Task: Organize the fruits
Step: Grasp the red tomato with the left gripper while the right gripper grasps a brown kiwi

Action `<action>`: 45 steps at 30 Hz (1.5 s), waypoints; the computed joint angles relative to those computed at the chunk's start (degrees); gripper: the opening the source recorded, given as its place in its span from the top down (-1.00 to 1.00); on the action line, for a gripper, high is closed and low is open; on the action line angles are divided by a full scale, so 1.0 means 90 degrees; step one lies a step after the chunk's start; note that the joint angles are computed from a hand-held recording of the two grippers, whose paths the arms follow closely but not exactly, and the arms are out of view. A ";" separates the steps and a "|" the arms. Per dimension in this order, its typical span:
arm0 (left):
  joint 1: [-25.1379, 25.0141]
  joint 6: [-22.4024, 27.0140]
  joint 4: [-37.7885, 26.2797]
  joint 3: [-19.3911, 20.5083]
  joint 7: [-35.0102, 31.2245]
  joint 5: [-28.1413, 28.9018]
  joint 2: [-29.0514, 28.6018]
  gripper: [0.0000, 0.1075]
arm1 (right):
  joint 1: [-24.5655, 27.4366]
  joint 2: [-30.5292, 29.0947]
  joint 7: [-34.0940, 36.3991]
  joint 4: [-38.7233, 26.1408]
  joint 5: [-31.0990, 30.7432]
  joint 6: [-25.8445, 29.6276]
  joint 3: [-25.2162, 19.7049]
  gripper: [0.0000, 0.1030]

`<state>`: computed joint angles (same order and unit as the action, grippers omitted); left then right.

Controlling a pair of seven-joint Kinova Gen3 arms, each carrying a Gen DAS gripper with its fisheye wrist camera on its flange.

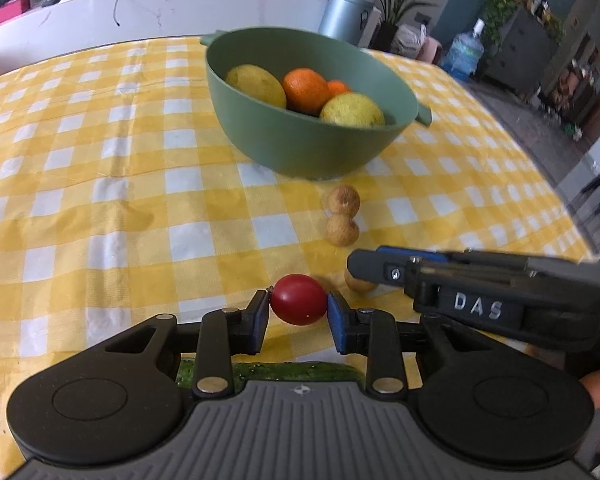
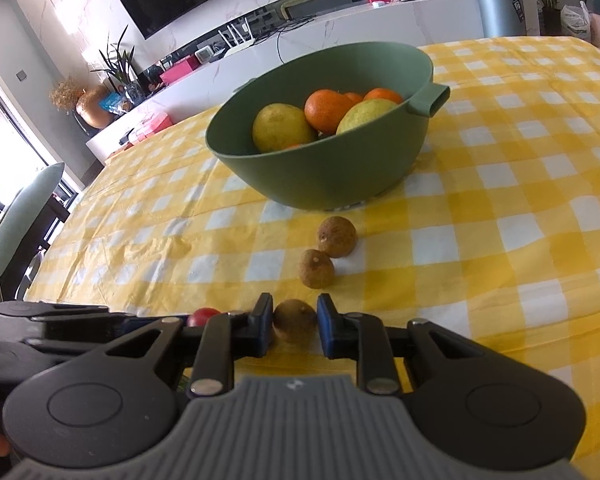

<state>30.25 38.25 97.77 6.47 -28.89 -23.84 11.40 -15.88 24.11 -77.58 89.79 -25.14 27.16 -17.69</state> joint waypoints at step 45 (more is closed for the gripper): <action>-0.0574 -0.0002 0.0169 0.0073 0.0273 -0.0042 -0.0463 0.35 | -0.0783 0.0086 0.0280 -0.0581 0.0838 0.0731 0.0333 0.44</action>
<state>25.08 38.24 99.30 7.12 -26.44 -24.22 7.23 -22.93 24.88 -75.06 84.56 -17.60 33.74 -14.68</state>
